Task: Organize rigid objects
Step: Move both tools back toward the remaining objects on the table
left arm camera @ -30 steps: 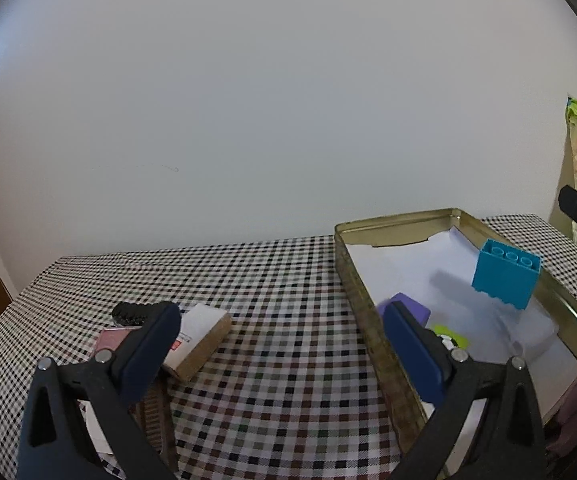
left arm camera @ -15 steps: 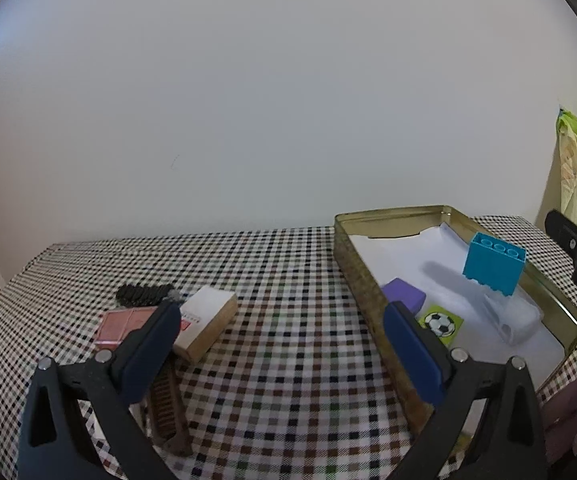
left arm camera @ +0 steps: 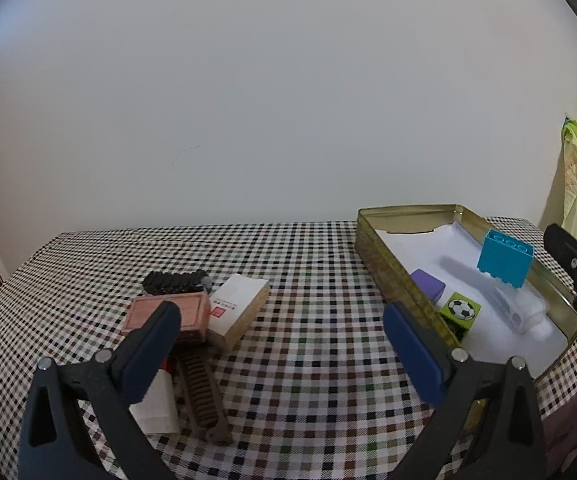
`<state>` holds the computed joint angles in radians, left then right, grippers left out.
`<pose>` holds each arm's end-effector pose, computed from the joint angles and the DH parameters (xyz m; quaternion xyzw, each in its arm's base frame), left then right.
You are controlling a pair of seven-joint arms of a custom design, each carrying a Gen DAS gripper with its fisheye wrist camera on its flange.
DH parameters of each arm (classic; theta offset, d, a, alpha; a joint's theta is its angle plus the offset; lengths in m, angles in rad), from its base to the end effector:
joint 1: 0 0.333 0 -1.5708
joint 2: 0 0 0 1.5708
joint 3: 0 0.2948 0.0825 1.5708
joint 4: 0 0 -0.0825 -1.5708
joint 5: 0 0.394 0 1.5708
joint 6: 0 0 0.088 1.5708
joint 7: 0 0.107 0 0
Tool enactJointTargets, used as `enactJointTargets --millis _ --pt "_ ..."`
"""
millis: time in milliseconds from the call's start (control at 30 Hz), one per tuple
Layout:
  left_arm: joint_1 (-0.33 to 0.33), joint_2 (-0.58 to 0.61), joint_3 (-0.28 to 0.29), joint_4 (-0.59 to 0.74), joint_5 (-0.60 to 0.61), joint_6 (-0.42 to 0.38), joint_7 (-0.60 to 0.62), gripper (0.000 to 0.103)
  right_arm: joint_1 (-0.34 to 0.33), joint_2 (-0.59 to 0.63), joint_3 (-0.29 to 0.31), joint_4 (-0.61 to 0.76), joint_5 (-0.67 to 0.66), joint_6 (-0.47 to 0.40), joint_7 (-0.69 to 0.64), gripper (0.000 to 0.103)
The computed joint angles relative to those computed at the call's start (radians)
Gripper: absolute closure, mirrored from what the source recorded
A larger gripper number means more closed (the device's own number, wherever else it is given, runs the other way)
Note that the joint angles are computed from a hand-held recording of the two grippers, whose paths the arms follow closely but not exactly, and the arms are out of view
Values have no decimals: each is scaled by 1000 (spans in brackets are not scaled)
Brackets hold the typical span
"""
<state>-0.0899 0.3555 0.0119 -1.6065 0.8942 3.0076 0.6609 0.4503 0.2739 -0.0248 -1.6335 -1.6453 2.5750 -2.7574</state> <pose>0.6952 -0.1126 0.5038 -0.6038 0.6023 -0.3544 0.3834 0.6187 0.3007 0.4956 -0.4695 0.6310 -0.4425 0.4308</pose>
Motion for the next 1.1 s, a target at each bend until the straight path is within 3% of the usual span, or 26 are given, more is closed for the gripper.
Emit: enactJointTargets --millis 100,500,833,1100 --pt "9 -2 -2 -5 -7 3 12 1 -1 -3 5 -2 -2 34 10 17" --pt "82 -12 -17 -30 -107 -24 100 1 52 113 -8 142 114 156 -161 17" --pt "172 4 -42 -16 -241 -69 224 1 68 241 -12 286 449 230 -478 17" --pt "198 34 -25 35 -308 -157 231 1 20 369 99 429 800 224 -889 17"
